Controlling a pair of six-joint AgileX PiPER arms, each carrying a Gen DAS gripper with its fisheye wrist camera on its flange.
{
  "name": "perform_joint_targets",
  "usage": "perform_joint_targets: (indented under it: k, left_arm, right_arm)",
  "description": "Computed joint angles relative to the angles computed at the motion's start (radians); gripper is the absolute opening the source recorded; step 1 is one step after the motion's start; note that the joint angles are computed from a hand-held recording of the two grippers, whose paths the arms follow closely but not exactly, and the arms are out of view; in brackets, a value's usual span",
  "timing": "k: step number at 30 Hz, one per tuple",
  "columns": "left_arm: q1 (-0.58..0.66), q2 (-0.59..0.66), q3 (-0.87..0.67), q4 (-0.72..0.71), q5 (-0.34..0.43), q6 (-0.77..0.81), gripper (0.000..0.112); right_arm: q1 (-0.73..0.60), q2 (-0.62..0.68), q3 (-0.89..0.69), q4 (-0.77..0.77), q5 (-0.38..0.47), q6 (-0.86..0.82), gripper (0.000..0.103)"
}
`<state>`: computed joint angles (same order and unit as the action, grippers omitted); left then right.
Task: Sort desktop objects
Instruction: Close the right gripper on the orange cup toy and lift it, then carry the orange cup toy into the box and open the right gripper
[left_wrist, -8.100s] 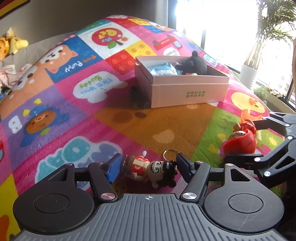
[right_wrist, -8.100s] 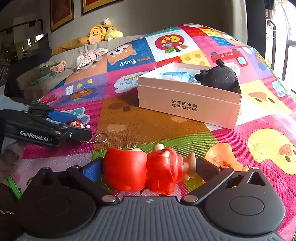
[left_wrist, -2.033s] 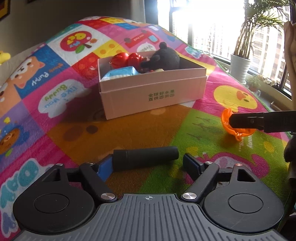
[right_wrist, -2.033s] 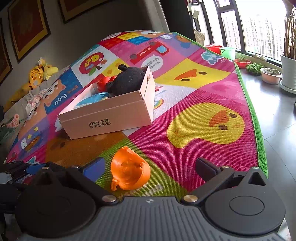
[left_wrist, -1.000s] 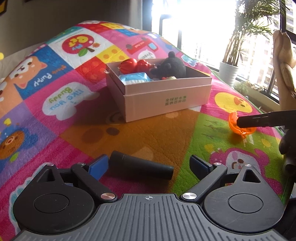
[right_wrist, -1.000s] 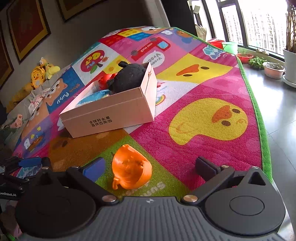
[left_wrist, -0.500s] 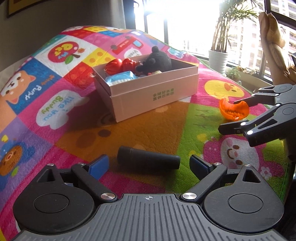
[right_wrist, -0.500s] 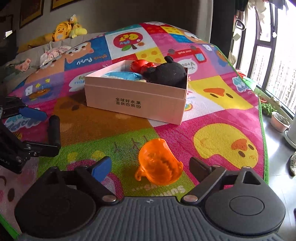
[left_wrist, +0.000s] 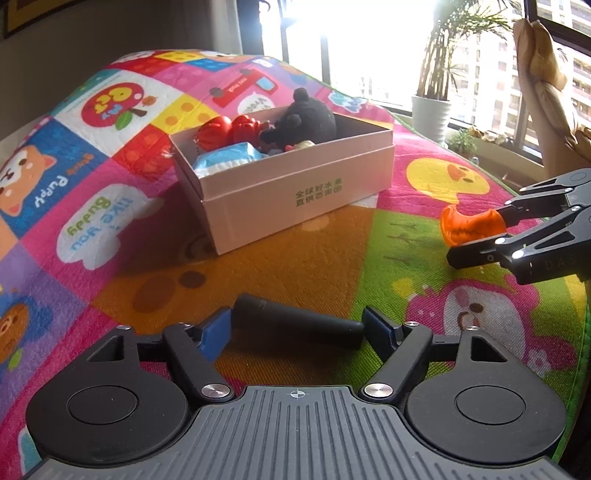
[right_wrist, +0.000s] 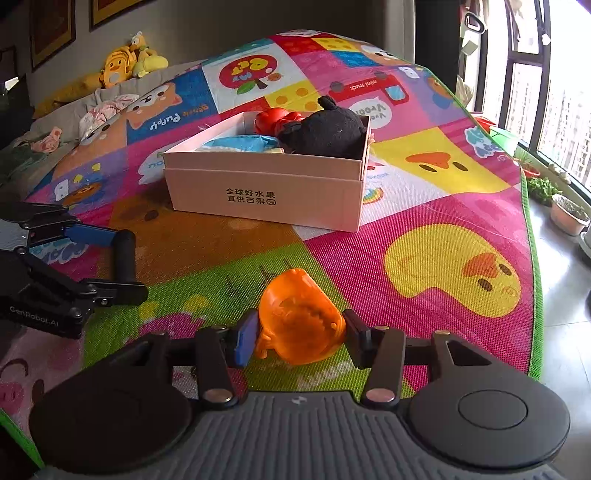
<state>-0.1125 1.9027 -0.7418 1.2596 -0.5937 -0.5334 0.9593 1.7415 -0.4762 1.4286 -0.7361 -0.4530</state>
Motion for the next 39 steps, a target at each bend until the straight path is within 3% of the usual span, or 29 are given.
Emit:
perform_joint_targets:
  k: [3, 7, 11, 15, 18, 20, 21, 23, 25, 27, 31, 35, 37, 39]
  left_arm:
    - [0.004, -0.039, 0.041, -0.009, -0.011, 0.027, 0.081]
    - [0.045, -0.149, 0.131, -0.037, -0.084, 0.078, 0.081]
    - [0.063, -0.251, 0.144, -0.078, -0.140, 0.035, 0.081]
    - [0.005, -0.283, 0.086, -0.157, -0.119, 0.028, 0.081]
    - [-0.077, -0.243, -0.007, -0.256, -0.069, 0.061, 0.081]
    - [-0.133, -0.182, -0.090, -0.369, -0.047, 0.132, 0.081]
    - [-0.150, -0.143, -0.139, -0.384, -0.040, 0.133, 0.088]
    - [-0.170, -0.076, -0.237, -0.385, 0.010, 0.073, 0.095]
    - [-0.152, -0.054, -0.275, -0.326, 0.065, -0.061, 0.095]
    - [-0.104, -0.056, -0.248, -0.245, 0.057, -0.162, 0.098]
    - [-0.042, -0.079, -0.122, -0.254, 0.084, -0.101, 0.100]
    - [0.019, -0.072, -0.055, -0.201, 0.057, -0.122, 0.101]
    - [0.035, -0.071, -0.026, -0.228, 0.044, -0.086, 0.102]
    - [0.048, -0.073, 0.000, -0.261, 0.036, -0.036, 0.102]
  right_arm:
    - [-0.003, -0.029, 0.008, -0.009, 0.024, -0.008, 0.048]
    - [0.018, -0.122, 0.038, -0.003, 0.026, -0.041, 0.048]
    - [0.050, -0.284, 0.049, 0.082, -0.057, -0.168, 0.048]
    - [0.091, -0.423, 0.016, 0.151, -0.169, -0.355, 0.048]
    - [0.051, -0.472, -0.033, 0.164, -0.188, -0.492, 0.048]
    - [-0.032, -0.490, -0.074, 0.134, -0.136, -0.570, 0.048]
    - [-0.085, -0.491, -0.100, 0.115, -0.094, -0.596, 0.048]
    - [-0.196, -0.483, -0.154, 0.084, 0.007, -0.618, 0.048]
    - [-0.284, -0.456, -0.203, 0.052, 0.090, -0.607, 0.048]
    - [-0.349, -0.419, -0.239, 0.008, 0.161, -0.576, 0.048]
    - [-0.448, -0.301, -0.325, -0.079, 0.302, -0.492, 0.048]
    - [-0.519, -0.157, -0.441, -0.145, 0.426, -0.403, 0.048]
    - [-0.524, -0.091, -0.490, -0.167, 0.437, -0.355, 0.051]
    - [-0.518, -0.057, -0.514, -0.159, 0.431, -0.337, 0.062]
